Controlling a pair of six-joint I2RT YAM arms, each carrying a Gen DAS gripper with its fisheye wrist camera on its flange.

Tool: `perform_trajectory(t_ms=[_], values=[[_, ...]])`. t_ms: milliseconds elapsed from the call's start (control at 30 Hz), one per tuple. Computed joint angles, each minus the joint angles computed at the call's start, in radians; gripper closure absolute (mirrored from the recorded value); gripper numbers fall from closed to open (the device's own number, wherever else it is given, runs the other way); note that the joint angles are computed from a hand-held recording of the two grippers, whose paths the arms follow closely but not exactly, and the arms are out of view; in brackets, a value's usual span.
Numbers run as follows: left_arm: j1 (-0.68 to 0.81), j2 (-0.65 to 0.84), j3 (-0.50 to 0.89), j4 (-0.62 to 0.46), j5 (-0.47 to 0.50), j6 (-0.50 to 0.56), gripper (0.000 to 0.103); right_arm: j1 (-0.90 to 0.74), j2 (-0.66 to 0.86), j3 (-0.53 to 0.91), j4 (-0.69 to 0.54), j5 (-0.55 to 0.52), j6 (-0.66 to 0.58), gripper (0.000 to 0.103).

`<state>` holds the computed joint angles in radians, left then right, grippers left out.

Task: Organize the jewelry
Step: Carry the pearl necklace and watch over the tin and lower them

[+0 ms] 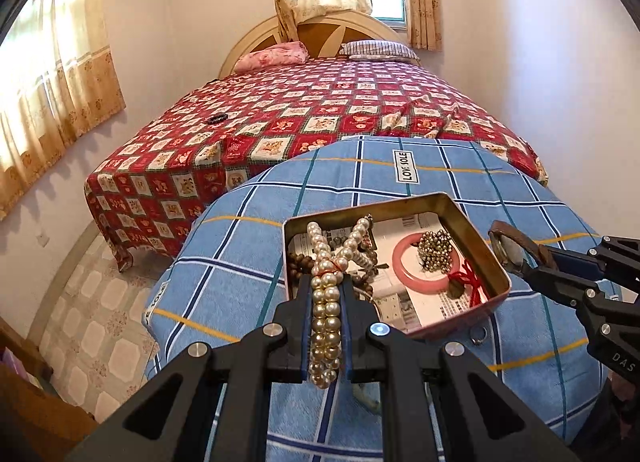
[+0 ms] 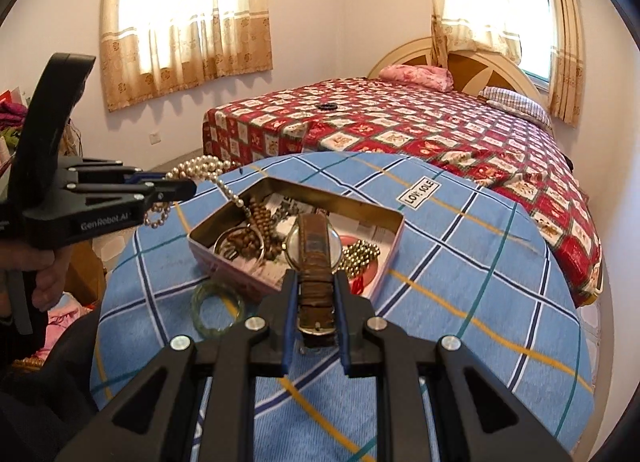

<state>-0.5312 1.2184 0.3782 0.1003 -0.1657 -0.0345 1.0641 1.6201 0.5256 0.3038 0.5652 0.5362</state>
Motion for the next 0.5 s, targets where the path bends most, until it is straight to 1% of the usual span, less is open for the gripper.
perform_trajectory(t_ms=[500], values=[[0.017,0.173,0.093,0.067,0.003,0.021,0.092,-0.071,0.062,0.074,0.008,-0.034,-0.050,0.083]])
